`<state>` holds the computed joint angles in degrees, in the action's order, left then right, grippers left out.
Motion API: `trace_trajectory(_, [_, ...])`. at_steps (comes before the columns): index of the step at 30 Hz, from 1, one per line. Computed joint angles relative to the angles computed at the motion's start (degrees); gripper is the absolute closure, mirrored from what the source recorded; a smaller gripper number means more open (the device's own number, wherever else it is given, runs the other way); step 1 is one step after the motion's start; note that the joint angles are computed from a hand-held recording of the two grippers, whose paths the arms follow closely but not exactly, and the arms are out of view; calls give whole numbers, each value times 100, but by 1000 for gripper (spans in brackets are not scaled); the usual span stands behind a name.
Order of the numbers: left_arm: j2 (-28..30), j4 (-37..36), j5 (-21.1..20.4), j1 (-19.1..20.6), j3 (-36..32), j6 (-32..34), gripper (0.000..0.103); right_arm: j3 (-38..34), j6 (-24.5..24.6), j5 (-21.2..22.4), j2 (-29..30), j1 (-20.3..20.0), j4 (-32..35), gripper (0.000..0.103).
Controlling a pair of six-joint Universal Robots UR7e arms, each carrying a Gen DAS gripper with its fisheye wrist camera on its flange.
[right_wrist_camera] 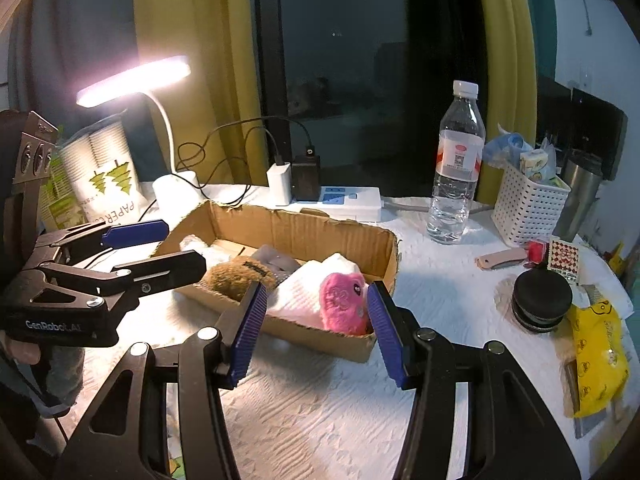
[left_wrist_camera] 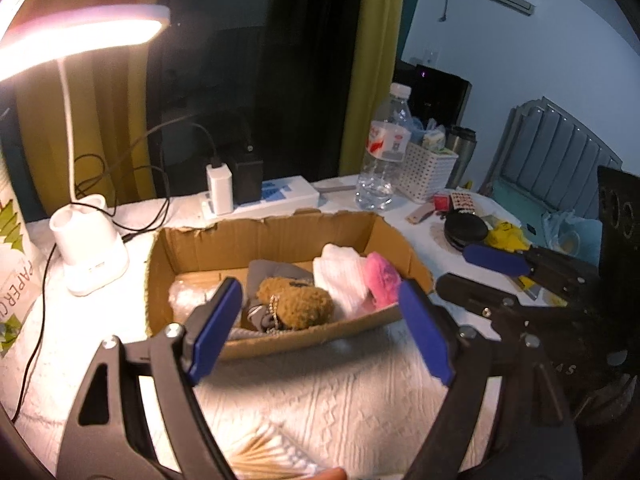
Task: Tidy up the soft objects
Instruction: 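Move the left gripper to the cotton swab bag while the right gripper grasps the capybara tissue pack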
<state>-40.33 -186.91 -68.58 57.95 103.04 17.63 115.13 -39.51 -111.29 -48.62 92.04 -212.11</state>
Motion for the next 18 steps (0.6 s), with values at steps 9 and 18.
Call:
trace_trajectory(9, [-306,-433,-1,-40,564,50,21,243,-17,-133,29,163,-307,48])
trace_trajectory(18, [-515,-656,23,-41,1007,28,21,475,-3,-243,114,260,-575,48])
